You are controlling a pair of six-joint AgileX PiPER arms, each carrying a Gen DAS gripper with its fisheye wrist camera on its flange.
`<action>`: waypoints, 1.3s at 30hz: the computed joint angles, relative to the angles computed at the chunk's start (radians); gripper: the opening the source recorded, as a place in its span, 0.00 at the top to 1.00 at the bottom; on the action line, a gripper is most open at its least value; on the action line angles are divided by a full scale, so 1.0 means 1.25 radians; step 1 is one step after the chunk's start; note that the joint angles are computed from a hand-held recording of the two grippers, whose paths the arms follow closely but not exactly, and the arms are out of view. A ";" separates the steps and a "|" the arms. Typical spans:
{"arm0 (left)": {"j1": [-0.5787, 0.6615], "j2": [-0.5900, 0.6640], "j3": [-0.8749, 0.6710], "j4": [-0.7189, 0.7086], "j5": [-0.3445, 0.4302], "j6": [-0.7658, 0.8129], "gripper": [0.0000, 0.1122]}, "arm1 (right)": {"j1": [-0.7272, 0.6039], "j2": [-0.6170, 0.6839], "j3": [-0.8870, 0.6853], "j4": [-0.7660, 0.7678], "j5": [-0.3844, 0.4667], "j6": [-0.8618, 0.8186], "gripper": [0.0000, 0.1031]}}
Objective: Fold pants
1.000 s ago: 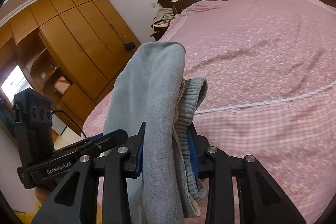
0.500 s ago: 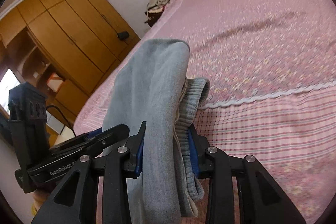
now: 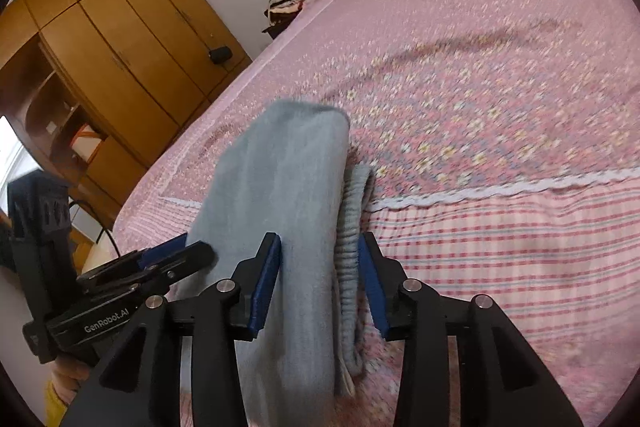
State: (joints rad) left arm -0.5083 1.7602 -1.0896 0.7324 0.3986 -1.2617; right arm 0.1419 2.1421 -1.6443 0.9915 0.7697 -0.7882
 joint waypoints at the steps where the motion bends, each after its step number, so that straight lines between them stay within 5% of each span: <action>1: -0.013 -0.012 0.008 0.019 0.015 -0.027 0.60 | -0.010 -0.013 0.016 0.016 0.012 -0.020 0.60; 14: -0.191 -0.100 0.102 0.163 0.141 -0.333 0.60 | -0.074 -0.109 0.170 0.012 0.100 -0.113 0.60; 18: -0.185 -0.073 0.099 0.138 0.137 -0.329 0.59 | -0.050 -0.125 0.211 -0.026 0.005 -0.135 0.73; 26: -0.172 -0.053 0.111 0.151 0.105 -0.370 0.51 | -0.042 -0.087 0.211 -0.036 -0.035 -0.118 0.72; 33: -0.240 -0.062 0.093 0.164 0.213 -0.398 0.50 | -0.053 -0.153 0.273 -0.037 -0.062 -0.155 0.66; 39: -0.273 -0.077 0.093 0.135 0.243 -0.415 0.46 | -0.064 -0.243 0.365 -0.005 -0.093 -0.239 0.58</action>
State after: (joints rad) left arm -0.8494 1.6643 -0.9731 0.9008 0.7021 -1.7805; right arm 0.0621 1.8385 -1.1880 0.9856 0.6540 -1.0868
